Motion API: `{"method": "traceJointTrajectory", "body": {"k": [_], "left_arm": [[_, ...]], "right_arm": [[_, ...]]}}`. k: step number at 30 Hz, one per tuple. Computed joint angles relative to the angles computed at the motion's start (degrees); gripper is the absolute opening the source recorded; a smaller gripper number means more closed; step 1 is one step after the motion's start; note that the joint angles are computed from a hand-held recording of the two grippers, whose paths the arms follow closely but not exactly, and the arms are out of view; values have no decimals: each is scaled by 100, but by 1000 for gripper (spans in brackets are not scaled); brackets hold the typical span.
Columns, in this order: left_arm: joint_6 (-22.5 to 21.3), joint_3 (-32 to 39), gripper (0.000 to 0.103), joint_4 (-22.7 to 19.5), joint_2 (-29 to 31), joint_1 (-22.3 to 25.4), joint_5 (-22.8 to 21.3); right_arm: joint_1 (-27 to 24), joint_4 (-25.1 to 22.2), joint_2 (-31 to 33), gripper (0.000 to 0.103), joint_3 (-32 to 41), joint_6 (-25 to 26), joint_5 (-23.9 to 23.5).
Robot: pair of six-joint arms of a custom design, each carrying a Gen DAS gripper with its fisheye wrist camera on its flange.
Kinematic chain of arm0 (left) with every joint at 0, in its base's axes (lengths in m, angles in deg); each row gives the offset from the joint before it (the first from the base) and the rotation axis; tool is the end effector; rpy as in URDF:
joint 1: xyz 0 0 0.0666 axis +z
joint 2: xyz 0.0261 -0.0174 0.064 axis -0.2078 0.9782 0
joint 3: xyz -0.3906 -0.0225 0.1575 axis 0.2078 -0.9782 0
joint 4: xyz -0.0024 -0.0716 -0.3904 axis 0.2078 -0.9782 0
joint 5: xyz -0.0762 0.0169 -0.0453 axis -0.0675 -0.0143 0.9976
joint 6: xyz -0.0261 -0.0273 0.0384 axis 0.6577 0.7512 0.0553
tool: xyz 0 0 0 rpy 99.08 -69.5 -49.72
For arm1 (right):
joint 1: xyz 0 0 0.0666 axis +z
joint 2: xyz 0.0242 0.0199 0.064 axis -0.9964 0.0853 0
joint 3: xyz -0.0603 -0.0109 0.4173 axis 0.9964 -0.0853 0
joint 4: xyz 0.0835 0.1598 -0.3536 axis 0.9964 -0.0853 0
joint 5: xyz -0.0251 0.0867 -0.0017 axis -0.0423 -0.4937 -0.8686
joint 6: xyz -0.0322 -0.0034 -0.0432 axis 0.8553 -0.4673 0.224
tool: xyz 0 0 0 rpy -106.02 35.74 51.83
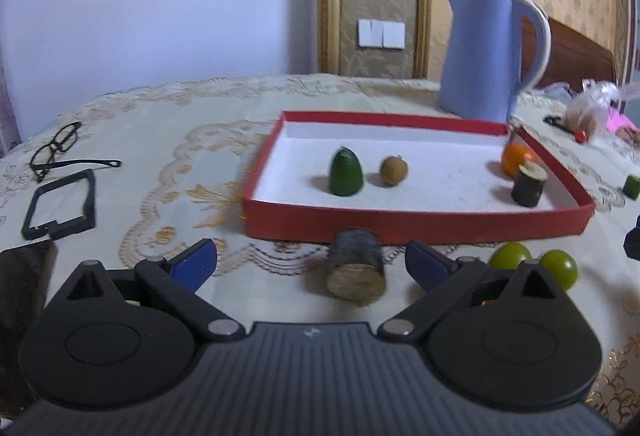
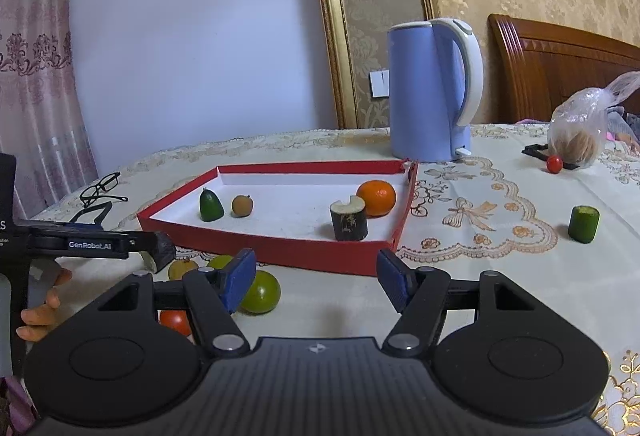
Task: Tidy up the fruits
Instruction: 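Lower the left tool onto the dark wooden log slice and grasp it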
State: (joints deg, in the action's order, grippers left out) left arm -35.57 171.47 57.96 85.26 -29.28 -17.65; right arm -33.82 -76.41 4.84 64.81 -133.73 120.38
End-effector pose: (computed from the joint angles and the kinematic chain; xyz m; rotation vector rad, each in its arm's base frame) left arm 0.5947 -0.1978 0.4291 0.7402 1.9850 -0.3988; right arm 0.3333 0.3672 0.4473 0.4616 1.9168 -0.0263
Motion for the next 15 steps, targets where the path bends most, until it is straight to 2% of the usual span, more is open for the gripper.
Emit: {"method": "traceJointTrajectory", "body": {"k": [4, 6, 11, 13, 15], "left_arm": [[-125, 108, 91, -168, 80, -122, -342], [-50, 212, 90, -322, 139, -114, -277], [107, 557, 75, -822, 340, -86, -121], [142, 608, 73, -873, 372, -80, -93], [136, 628, 65, -906, 384, -86, -39]], "right_arm": [[15, -3, 3, 66, -11, 37, -32], [21, 5, 13, 66, -6, 68, -48], [34, 14, 39, 66, 17, 115, -69], [33, 33, 47, 66, 23, 140, -85], [34, 29, 59, 66, 31, 152, -94]]}}
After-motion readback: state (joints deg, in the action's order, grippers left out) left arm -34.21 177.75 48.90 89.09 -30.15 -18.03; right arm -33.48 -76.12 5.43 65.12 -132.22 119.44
